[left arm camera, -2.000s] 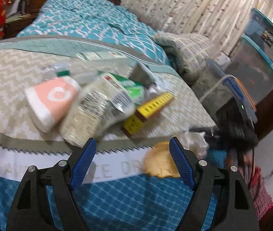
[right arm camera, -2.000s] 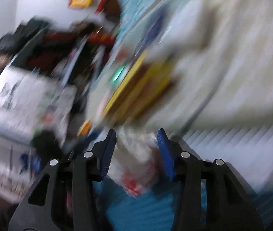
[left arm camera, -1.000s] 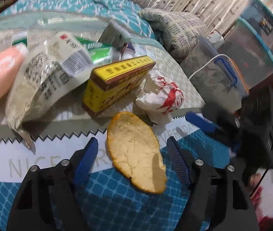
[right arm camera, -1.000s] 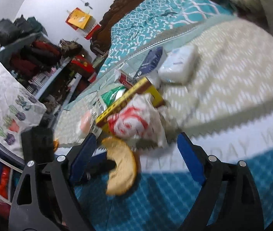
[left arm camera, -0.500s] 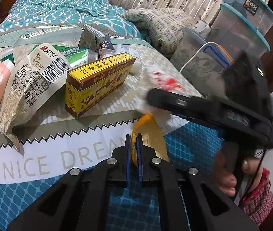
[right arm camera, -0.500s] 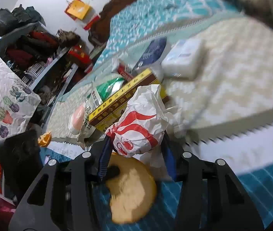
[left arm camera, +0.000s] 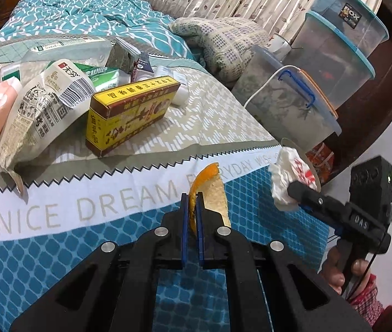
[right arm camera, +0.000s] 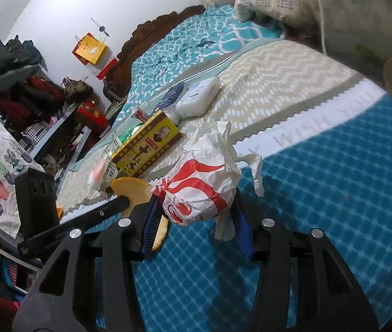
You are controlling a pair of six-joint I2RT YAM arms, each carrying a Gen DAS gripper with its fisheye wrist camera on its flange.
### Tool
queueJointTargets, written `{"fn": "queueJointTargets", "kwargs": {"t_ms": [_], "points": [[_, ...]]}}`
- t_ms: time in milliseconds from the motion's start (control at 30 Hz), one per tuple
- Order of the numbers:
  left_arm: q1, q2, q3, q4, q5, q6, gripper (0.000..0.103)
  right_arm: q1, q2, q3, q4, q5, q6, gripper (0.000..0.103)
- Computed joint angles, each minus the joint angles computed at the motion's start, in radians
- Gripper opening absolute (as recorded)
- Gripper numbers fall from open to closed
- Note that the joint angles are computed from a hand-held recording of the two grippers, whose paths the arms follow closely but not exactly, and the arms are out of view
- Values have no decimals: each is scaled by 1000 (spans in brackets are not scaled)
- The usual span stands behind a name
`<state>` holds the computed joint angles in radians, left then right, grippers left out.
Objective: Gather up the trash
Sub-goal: 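Carry the peel and bag to the beige wastebasket and open both tools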
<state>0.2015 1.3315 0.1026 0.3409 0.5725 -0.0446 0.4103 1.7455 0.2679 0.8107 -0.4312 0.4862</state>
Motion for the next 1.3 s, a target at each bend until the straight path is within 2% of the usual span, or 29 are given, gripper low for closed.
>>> {"fn": "queueJointTargets", "kwargs": {"t_ms": [267,400,567,867,1133,1300], "points": [[-43,42,31,-9,19,-62,5,-56,-38,-55,-14,-3,-41,50],[-115,-2,63,-46,-12,-99,5,-126,-10,-78,35,-51,-39,50],[-249,28,133,-46,-77,-170,5,-236,14,-116,84,-114,-72,50],[-555,216,333,-18,-208,-279,5,-523,22,-152,59,-259,-195,50],[-714,412,560,-63,-252,-309,5,-801,87,-110,-33,-391,-345,50],[-771,523,720,-121,-259,-325,5,-903,110,-42,-123,-439,-400,50]]}}
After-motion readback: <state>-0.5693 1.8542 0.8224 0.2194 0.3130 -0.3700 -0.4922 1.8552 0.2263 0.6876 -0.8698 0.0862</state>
